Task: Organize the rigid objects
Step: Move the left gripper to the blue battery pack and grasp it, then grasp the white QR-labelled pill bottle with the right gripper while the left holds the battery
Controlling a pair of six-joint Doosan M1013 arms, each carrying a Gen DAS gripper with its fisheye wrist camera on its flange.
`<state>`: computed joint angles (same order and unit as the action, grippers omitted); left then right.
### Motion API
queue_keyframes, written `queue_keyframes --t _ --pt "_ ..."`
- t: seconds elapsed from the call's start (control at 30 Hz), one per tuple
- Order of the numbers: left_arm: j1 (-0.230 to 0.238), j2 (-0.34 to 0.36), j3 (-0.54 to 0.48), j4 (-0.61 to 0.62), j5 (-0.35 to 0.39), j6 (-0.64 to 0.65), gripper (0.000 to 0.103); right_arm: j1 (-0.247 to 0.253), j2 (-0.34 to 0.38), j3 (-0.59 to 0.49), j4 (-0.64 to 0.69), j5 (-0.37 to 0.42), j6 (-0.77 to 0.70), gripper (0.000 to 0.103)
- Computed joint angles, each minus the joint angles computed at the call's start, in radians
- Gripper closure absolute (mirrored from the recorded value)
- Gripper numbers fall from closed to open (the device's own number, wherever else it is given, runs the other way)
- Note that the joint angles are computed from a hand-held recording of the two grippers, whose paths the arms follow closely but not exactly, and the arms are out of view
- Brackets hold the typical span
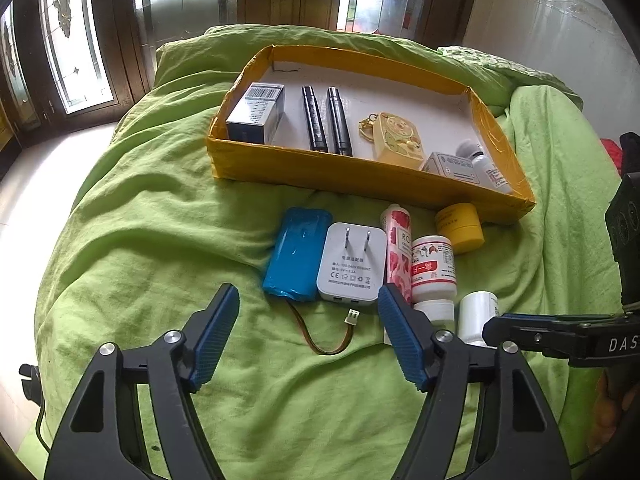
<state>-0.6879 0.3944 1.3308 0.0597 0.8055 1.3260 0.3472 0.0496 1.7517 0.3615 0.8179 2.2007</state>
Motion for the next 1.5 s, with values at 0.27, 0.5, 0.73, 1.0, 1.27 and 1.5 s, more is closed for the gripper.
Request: queue_keyframes --t 0.27,0.5,0.73,1.0,1.27,1.5 --pt "-0.004 0.029 -0.028 0.138 0.088 -0.086 0.053 0.003 0.004 0.004 0.029 0.007 -0.022 0.058" --pt "-0.021 0.054 -0.048 0.131 0.108 0.016 0.057 -0.004 0.001 0.012 0.052 0.007 -0.026 0.058" --pt "-0.001 0.096 -0.101 0.052 0.105 0.043 0.057 -0.003 0.003 0.012 0.045 0.011 -0.022 0.058" --pt "0.009 0.106 -0.11 0.016 0.099 0.038 0.066 0.009 0.008 0.004 -0.012 0.012 0.001 0.063" --pt "0.015 0.063 -0.076 -0.079 0.192 0.068 0.069 -0.005 -0.006 0.024 0.038 -0.007 -0.008 0.066" --pt "0.002 0.052 -0.057 -0.071 0.181 0.077 0.068 -0.008 -0.002 0.027 0.061 -0.009 -0.016 0.066"
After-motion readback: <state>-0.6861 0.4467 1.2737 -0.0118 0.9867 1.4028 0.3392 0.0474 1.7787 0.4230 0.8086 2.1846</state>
